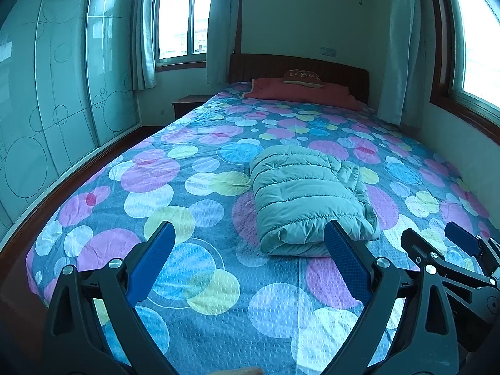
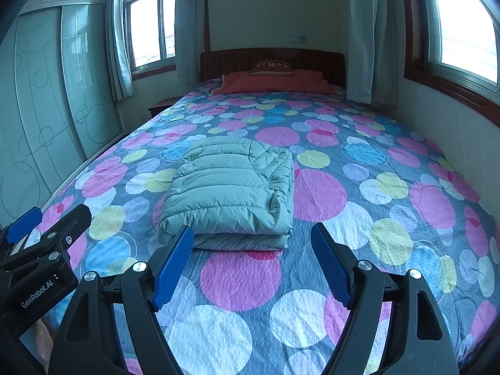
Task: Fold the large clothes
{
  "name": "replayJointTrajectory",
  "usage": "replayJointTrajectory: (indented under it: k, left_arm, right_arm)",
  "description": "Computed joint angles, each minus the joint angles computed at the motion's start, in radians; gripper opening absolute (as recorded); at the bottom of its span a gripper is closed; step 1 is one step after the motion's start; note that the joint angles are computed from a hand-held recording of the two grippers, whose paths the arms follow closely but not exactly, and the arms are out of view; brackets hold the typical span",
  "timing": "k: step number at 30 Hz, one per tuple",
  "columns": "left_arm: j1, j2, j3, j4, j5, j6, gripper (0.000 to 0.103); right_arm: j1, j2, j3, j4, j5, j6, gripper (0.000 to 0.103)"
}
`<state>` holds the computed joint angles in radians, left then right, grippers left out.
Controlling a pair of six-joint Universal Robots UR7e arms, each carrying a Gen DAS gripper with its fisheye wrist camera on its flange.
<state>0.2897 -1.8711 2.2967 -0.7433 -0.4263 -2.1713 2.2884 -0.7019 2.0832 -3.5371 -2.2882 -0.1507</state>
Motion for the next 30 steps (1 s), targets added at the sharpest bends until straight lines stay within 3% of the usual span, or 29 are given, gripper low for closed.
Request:
replayJointTrajectory:
  k: [4, 8, 13, 19, 23, 26, 30]
  left_arm:
    - [0.001, 0.003, 0.002, 0.004, 0.014, 0.0, 0.098]
    - [0.002, 0.055, -0.016, 0.085, 0.008, -0.094, 0.101]
    - [0.022, 0.017, 0.009, -0.03, 0.017, 0.028, 0.101]
    - [0.029, 0.026, 0.011, -0.011, 0.02, -0.016, 0.101]
    - [0.038, 0.017, 0.017, -0.039, 0.027, 0.012, 0.101]
    - [0.037, 0.029, 0.014, 0.012, 0.046, -0.055, 0.101]
    - [0.066, 0.01, 0.022, -0.038, 0.078, 0.012, 0.101]
  right_arm:
    - [-0.001, 0.002, 0.0, -0.003, 0.0, -0.001, 0.076]
    - [0.0, -0.002, 0.002, 0.003, -0.001, 0.005, 0.076]
    - [-0.005, -0.008, 0.006, 0.01, 0.004, 0.005, 0.076]
    - [-0.019, -0.006, 0.006, 0.01, 0.01, 0.001, 0.076]
    - [-0.028, -0.004, 0.006, 0.014, 0.017, 0.004, 0.076]
    - [-0.033, 0.002, 0.005, 0.009, 0.019, -0.001, 0.076]
    - [-0.046, 0.007, 0.004, 0.0, 0.023, 0.001, 0.076]
